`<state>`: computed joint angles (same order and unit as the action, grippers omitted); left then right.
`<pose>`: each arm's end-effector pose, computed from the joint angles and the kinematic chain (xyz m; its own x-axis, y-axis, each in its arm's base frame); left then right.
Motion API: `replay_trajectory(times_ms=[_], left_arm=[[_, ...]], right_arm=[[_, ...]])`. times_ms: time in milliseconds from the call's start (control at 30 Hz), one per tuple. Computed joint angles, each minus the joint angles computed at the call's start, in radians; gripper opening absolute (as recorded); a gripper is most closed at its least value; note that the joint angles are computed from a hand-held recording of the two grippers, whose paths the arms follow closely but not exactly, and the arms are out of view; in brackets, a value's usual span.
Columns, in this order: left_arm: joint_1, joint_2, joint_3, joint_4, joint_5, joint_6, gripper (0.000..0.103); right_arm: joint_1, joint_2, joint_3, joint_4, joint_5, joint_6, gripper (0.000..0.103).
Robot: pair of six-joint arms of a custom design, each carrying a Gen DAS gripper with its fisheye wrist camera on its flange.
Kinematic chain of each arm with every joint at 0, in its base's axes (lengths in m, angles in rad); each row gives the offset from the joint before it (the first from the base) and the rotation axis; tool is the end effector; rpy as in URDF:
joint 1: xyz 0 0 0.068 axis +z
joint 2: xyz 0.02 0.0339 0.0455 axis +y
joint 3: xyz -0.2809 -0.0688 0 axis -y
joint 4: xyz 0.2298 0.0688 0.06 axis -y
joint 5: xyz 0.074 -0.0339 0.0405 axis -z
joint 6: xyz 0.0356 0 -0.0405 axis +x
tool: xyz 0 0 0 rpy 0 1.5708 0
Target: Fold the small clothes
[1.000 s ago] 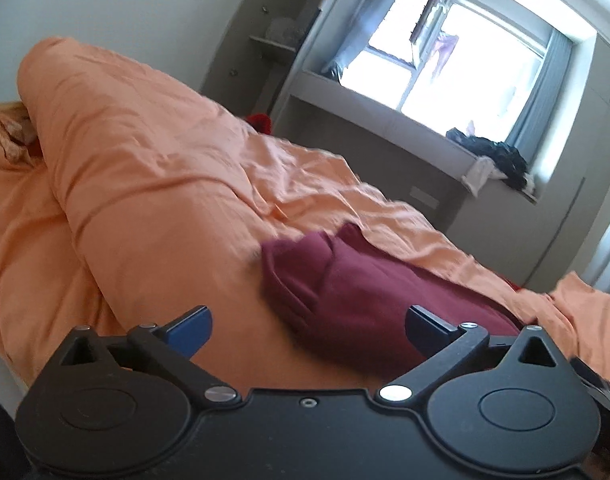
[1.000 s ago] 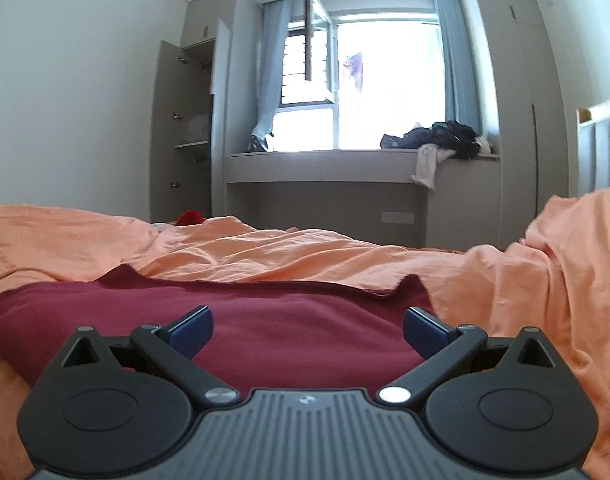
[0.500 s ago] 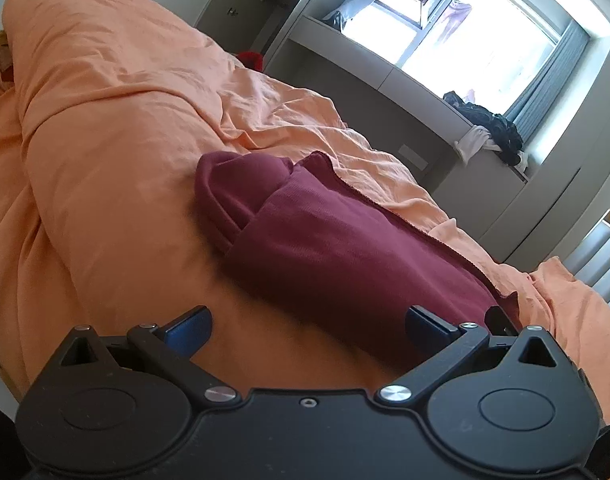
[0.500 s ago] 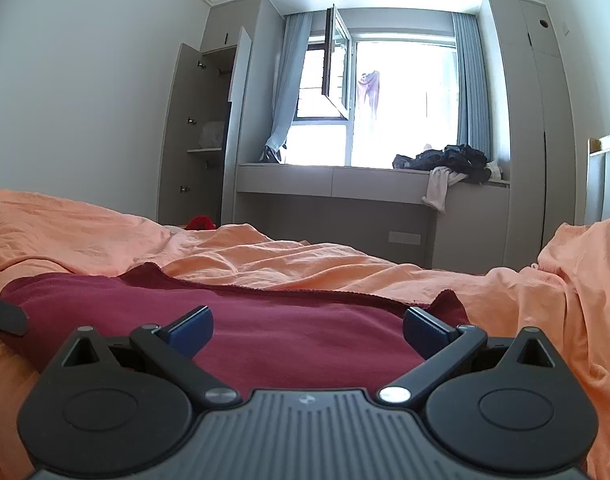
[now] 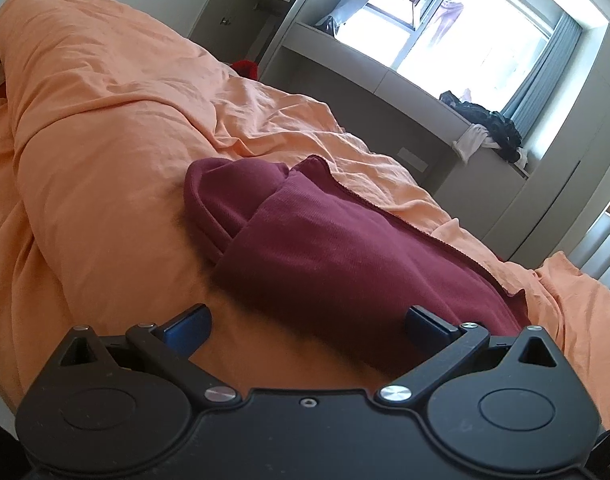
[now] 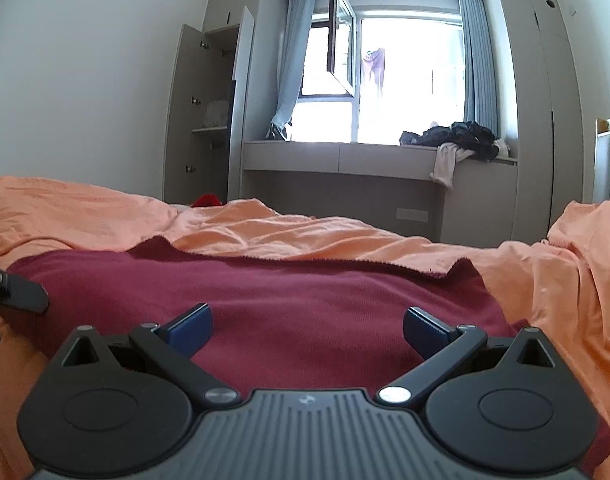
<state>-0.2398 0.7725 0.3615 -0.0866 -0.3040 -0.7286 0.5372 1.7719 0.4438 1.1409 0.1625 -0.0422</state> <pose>0.1466 -0.0249 0.2212 -0.3267 -0.5741 -0.7508 -0.3303 0.8136 -0.4785 0.2579 0.1469 0.1598 -0.1442 -0.1344 -0.9804 -0.3748 0.9243 -0.0715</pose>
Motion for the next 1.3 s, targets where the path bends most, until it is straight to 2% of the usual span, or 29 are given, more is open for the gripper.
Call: replay_trajectory(times_ms=[167, 300, 500, 600, 733, 867, 1100, 1200, 1300], left_arm=[[0.015, 0.028, 0.003, 0.047, 0.028, 0.01, 0.102], [0.065, 0.031, -0.017, 0.121, 0.129, 0.011, 0.102], [0.134, 0.153, -0.021, 0.243, 0.188, 0.017, 0.102], [0.165, 0.206, -0.007, 0.269, 0.2, 0.0, 0.102], [0.141, 0.242, 0.011, 0.273, 0.156, 0.015, 0.102], [0.129, 0.255, 0.015, 0.277, 0.135, 0.017, 0.102], [0.097, 0.286, 0.094, 0.164, 0.075, 0.004, 0.1], [0.071, 0.282, 0.114, 0.131, 0.023, -0.021, 0.091], [0.048, 0.281, 0.128, 0.117, -0.009, -0.018, 0.077]], right_arm=[[0.009, 0.017, -0.021, 0.037, 0.02, 0.008, 0.103], [0.01, 0.024, -0.028, 0.049, 0.026, 0.018, 0.103], [0.011, 0.036, -0.027, 0.063, 0.027, 0.026, 0.103], [0.012, 0.044, -0.03, 0.077, 0.03, 0.033, 0.103], [0.034, 0.08, -0.043, 0.142, 0.075, 0.052, 0.103], [0.042, 0.085, -0.041, 0.146, 0.094, 0.055, 0.103], [0.073, 0.095, -0.032, 0.142, 0.152, 0.051, 0.103], [0.068, 0.075, -0.025, 0.102, 0.14, 0.051, 0.103], [0.063, 0.059, -0.022, 0.072, 0.13, 0.05, 0.103]])
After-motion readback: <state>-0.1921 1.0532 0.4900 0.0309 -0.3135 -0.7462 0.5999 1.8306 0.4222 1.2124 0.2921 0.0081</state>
